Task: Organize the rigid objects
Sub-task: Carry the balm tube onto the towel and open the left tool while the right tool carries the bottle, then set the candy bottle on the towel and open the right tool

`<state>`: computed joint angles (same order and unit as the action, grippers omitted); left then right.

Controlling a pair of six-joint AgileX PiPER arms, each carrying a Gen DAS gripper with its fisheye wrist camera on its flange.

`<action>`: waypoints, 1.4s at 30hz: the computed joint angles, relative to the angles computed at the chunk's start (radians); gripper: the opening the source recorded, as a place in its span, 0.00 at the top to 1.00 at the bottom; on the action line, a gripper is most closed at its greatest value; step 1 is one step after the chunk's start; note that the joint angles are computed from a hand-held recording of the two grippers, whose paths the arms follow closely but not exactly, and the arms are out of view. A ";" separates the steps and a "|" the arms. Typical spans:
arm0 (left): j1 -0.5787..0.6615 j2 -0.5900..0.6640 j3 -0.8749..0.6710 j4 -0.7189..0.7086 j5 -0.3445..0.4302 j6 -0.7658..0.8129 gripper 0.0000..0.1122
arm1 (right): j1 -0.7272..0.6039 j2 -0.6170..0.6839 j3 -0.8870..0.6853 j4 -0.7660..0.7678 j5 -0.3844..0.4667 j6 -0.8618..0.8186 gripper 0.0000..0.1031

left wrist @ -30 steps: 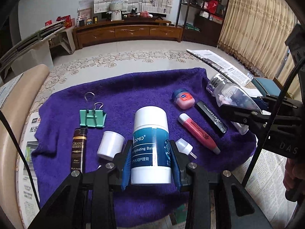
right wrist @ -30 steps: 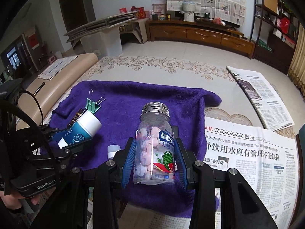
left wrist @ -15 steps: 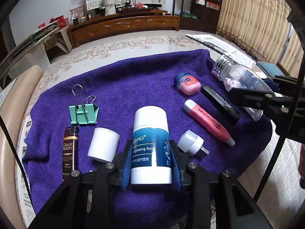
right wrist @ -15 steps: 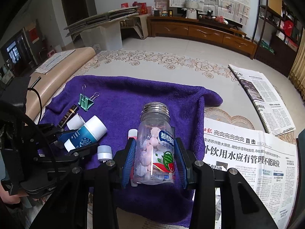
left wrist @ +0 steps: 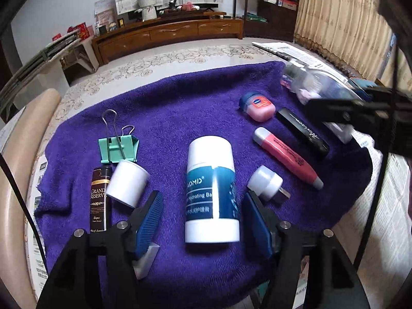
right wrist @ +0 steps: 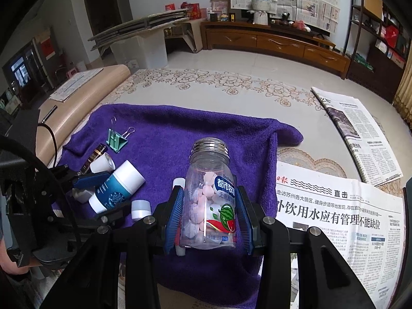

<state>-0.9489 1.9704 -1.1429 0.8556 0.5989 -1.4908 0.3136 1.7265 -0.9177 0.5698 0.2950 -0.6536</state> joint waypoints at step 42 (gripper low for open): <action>-0.118 -0.456 0.396 0.110 0.012 -0.473 0.14 | 0.209 0.410 -0.538 -0.488 0.305 0.464 0.50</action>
